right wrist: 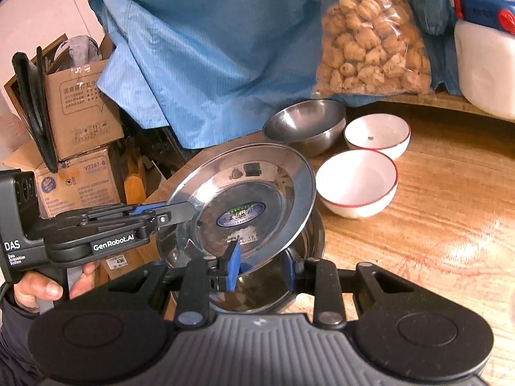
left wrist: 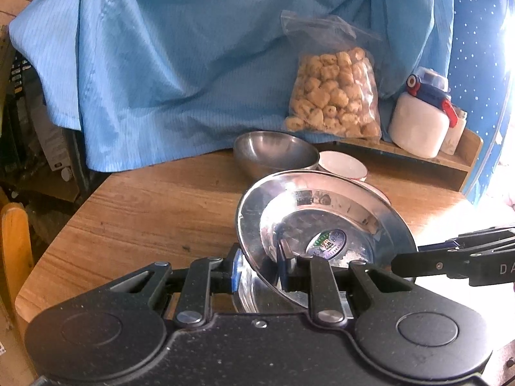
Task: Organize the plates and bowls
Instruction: 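Lower the flat plate onto the large steel plate with both tools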
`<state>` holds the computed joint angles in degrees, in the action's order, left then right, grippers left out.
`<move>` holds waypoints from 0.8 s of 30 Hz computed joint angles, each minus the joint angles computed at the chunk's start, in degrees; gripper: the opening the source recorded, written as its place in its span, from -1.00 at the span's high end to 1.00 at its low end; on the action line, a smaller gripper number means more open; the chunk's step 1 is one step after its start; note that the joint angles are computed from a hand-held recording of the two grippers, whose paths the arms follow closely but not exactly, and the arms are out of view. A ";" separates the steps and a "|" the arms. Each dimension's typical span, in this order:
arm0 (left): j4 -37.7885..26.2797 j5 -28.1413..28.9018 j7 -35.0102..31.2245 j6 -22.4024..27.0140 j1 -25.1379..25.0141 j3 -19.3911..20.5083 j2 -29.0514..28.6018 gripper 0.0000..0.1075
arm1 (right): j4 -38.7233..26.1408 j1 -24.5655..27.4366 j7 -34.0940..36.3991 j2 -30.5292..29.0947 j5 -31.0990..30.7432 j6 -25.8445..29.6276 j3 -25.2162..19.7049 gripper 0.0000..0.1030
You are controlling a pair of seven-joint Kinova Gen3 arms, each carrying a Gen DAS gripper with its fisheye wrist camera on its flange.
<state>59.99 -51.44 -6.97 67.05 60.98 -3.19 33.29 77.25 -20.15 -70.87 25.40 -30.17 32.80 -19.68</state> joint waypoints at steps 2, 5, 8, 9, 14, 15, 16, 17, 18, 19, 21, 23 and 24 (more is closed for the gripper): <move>0.14 0.21 0.14 -0.12 -0.02 0.13 -0.03 0.56 | 0.63 0.16 0.20 -0.27 -0.16 -0.13 -0.12 0.38; 0.33 0.54 0.45 -0.29 -0.02 0.29 -0.01 0.55 | 1.29 0.29 0.31 -0.57 -0.35 -0.12 -0.12 0.38; 0.53 1.13 0.60 -0.23 -0.03 0.50 -0.05 0.55 | 1.71 0.26 0.20 -0.78 -0.37 0.19 0.04 0.38; 0.56 1.22 0.54 -0.12 0.03 0.54 -0.05 0.55 | 1.89 0.31 0.31 -0.85 -0.44 0.23 -0.01 0.38; 0.48 1.47 0.11 0.77 0.35 0.66 0.01 0.54 | 2.31 0.51 0.86 -0.82 -1.05 0.64 -0.20 0.38; 0.50 1.57 0.08 0.84 0.33 0.70 -0.01 0.54 | 2.33 0.38 0.77 -0.83 -1.05 0.68 -0.11 0.38; 0.53 1.67 0.10 0.90 0.31 0.74 -0.02 0.54 | 2.30 0.18 0.58 -0.83 -0.96 0.78 0.03 0.38; 0.55 1.75 0.10 0.94 0.30 0.77 0.00 0.54 | 2.25 0.00 0.38 -0.83 -0.83 0.89 0.19 0.38; 0.57 1.86 0.09 0.96 0.26 0.82 0.00 0.53 | 2.16 -0.31 0.03 -0.84 -0.53 1.01 0.45 0.38; 0.62 1.96 0.14 0.95 0.24 0.84 -0.02 0.53 | 2.02 -0.64 -0.40 -0.83 -0.18 1.16 0.74 0.38; 0.79 2.23 0.22 0.79 0.09 0.93 -0.11 0.53 | 1.96 -0.91 -0.81 -0.82 0.20 1.19 0.92 0.38; 0.98 2.15 0.15 0.64 0.09 0.93 -0.15 0.52 | 1.93 -1.12 -1.34 -0.79 0.49 1.36 1.06 0.38; 0.94 2.13 0.20 0.68 0.12 0.91 -0.13 0.52 | 1.99 -1.06 -1.35 -0.79 0.46 1.29 0.97 0.38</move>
<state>60.93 -49.31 -6.76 67.73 61.09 -2.29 33.17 79.24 -21.20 -72.23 24.62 -29.71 34.08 -18.72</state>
